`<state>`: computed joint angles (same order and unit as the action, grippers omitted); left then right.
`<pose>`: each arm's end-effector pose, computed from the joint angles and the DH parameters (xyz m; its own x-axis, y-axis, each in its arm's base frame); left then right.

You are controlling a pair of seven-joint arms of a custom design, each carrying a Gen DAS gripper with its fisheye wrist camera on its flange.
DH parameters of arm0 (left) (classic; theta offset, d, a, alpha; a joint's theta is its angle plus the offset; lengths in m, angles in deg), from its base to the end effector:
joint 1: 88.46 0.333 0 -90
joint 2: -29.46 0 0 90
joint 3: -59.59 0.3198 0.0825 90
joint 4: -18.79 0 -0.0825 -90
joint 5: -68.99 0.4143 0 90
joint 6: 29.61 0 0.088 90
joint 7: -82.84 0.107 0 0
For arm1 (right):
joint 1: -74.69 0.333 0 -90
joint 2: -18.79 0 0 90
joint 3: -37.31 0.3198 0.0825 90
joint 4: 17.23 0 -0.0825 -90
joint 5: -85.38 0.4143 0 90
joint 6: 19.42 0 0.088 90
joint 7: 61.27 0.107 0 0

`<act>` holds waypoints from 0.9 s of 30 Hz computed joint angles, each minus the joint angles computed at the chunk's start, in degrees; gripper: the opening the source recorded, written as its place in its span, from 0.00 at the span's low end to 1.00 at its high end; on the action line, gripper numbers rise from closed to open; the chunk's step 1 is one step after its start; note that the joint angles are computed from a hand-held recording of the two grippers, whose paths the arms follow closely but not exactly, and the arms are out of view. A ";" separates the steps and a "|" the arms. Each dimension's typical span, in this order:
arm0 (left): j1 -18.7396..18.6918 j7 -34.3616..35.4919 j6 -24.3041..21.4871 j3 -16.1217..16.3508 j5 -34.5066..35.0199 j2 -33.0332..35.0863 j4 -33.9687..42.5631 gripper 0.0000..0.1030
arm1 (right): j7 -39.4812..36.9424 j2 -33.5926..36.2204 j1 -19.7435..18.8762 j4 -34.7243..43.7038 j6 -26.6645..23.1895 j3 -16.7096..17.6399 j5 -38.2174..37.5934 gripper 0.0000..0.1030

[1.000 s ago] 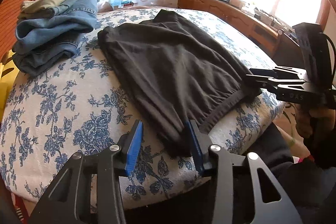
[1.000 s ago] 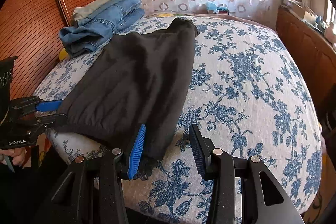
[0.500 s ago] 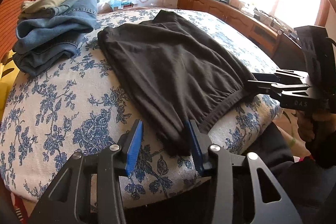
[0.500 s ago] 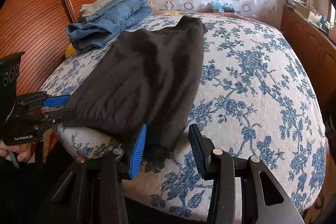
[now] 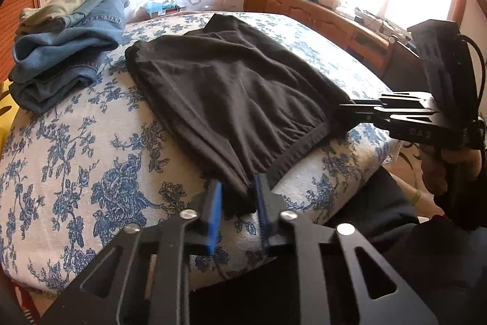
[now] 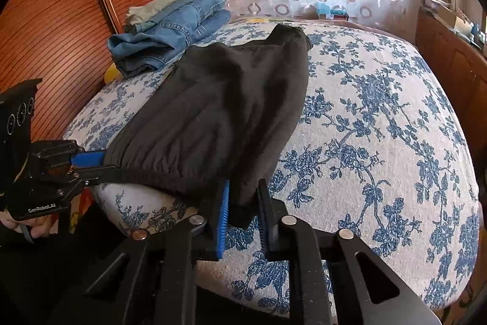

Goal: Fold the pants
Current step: 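Lift the hem with the left gripper and fold it over toward the waistband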

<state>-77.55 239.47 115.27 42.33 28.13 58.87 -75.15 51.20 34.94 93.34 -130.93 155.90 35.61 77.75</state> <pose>0.7385 -0.0444 0.3560 -0.6671 -0.7325 0.1359 -0.6136 0.4368 -0.6577 0.6438 0.2086 0.4022 0.1042 -0.9803 -0.1677 -0.7191 0.0422 -0.6936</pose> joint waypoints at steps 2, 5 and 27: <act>0.42 -0.07 -0.57 -0.29 -0.82 0.08 0.43 0.13 | -2.09 -0.06 -1.96 -0.24 1.21 2.14 1.87 0.11; 0.89 0.55 -0.42 -0.74 -2.30 0.13 1.12 0.12 | -4.15 -0.34 -2.86 -0.43 2.90 3.11 3.50 0.10; -3.09 -11.99 0.16 -1.53 7.24 17.01 30.57 0.12 | -2.90 13.15 1.12 25.07 -3.04 -4.93 -1.84 0.10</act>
<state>-80.64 227.47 115.43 40.80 35.36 75.88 -44.58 48.30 48.10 94.45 -105.87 152.85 30.68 75.91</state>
